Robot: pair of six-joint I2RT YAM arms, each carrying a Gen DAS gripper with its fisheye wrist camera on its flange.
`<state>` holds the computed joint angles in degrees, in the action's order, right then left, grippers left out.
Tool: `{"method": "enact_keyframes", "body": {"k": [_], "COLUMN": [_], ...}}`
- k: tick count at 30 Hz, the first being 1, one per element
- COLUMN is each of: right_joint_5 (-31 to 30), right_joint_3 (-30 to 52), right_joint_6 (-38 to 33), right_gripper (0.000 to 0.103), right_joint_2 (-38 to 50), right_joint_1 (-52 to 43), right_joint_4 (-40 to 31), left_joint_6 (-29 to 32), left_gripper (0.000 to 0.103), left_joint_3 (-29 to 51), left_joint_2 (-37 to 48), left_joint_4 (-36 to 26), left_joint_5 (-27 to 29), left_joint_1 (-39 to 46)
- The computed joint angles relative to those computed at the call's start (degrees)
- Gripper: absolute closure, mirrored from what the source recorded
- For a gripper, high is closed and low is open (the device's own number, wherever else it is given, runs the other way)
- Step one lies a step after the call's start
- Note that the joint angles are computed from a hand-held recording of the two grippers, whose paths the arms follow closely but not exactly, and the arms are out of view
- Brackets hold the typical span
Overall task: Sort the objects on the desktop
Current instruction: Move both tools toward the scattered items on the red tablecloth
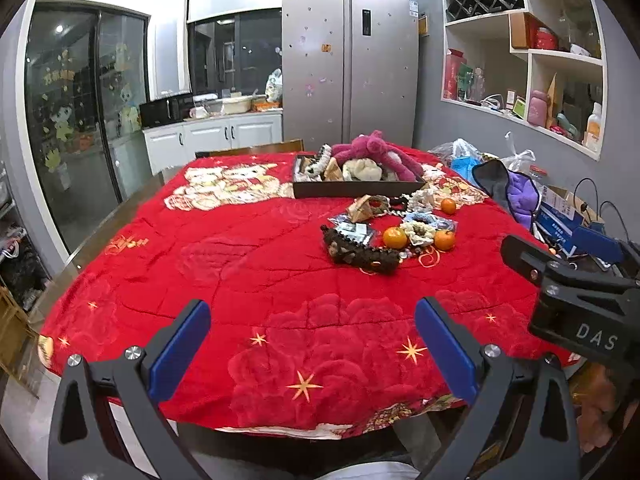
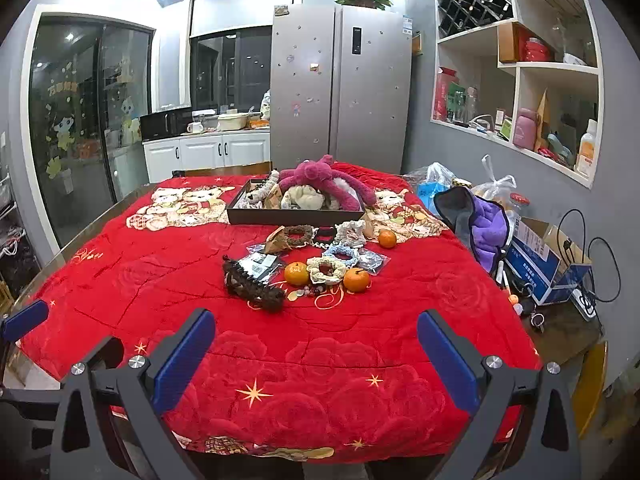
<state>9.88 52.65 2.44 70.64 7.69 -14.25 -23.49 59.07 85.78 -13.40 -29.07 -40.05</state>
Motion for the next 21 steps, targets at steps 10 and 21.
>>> {"method": "enact_keyframes", "body": {"k": [10,21], "right_joint_5": [-2.2,-10.0], "right_joint_3": [-1.7,-0.8], "right_joint_6": [-1.4,-1.6], "right_gripper": [0.0,0.0], "right_joint_2": [0.7,6.5], "right_joint_1": [-2.4,-5.9], "right_joint_4": [2.9,5.7], "left_joint_6": [0.2,1.4], "left_gripper": [0.0,0.0], "left_joint_3": [-3.0,-2.3], "left_joint_2": [2.3,7.5], "left_joint_4": [6.3,10.7], "left_joint_5": [3.2,8.6], "left_joint_1": [2.8,5.9]}}
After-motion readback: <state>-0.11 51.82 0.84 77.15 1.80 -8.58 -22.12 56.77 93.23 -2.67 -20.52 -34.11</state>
